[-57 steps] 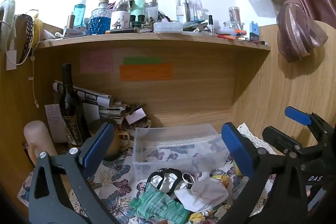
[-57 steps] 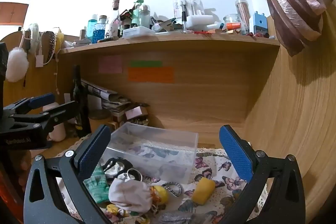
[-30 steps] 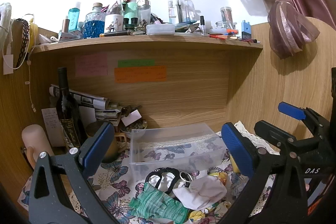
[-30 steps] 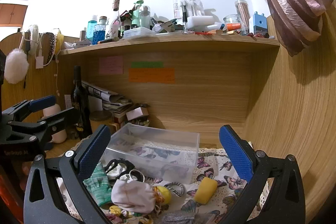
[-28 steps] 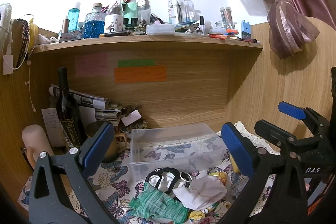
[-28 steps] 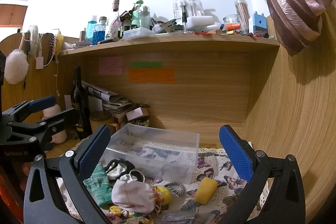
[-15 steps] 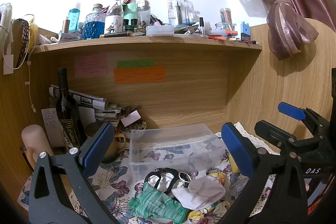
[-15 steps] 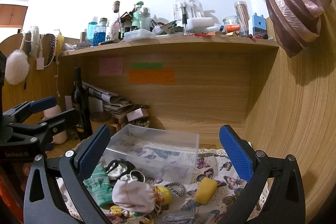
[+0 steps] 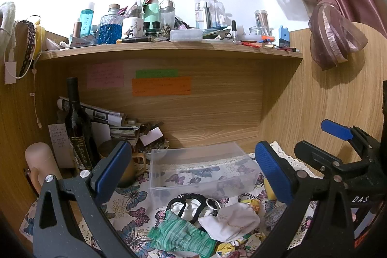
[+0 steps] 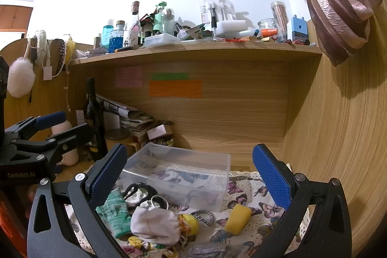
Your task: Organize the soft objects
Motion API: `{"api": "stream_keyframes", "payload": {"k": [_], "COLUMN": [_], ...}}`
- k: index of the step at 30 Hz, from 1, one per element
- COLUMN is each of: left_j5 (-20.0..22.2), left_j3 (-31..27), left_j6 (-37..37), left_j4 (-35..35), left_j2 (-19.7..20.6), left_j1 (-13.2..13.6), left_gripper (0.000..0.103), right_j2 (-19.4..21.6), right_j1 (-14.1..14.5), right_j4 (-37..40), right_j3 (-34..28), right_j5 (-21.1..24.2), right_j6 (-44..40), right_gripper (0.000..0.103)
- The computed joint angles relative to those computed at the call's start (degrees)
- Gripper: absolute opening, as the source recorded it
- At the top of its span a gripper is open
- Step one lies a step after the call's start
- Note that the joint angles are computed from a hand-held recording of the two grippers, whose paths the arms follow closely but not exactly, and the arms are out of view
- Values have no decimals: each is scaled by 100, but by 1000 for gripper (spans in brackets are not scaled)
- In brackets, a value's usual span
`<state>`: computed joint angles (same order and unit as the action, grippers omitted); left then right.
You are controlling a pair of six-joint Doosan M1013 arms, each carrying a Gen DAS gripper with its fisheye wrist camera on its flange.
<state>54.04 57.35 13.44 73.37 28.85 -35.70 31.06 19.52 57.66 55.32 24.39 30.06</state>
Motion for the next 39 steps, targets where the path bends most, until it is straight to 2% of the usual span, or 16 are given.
{"api": "stream_keyframes", "payload": {"k": [25, 32, 39], "left_j5": [32, -31, -25], "left_j3": [-148, -180, -190], "left_j6": [172, 346, 707], "left_j4": [-197, -561, -1539], "left_j2": [87, 132, 179], "left_j1": [14, 105, 307], "left_gripper": [103, 103, 103], "right_j2": [29, 128, 302], "right_j1": [-17, 2, -2], "right_j4": [-72, -563, -1605], "right_j3": [-39, -167, -415], "right_j5": [52, 150, 402], "right_j6": [127, 601, 1635], "right_gripper": [103, 103, 103]}}
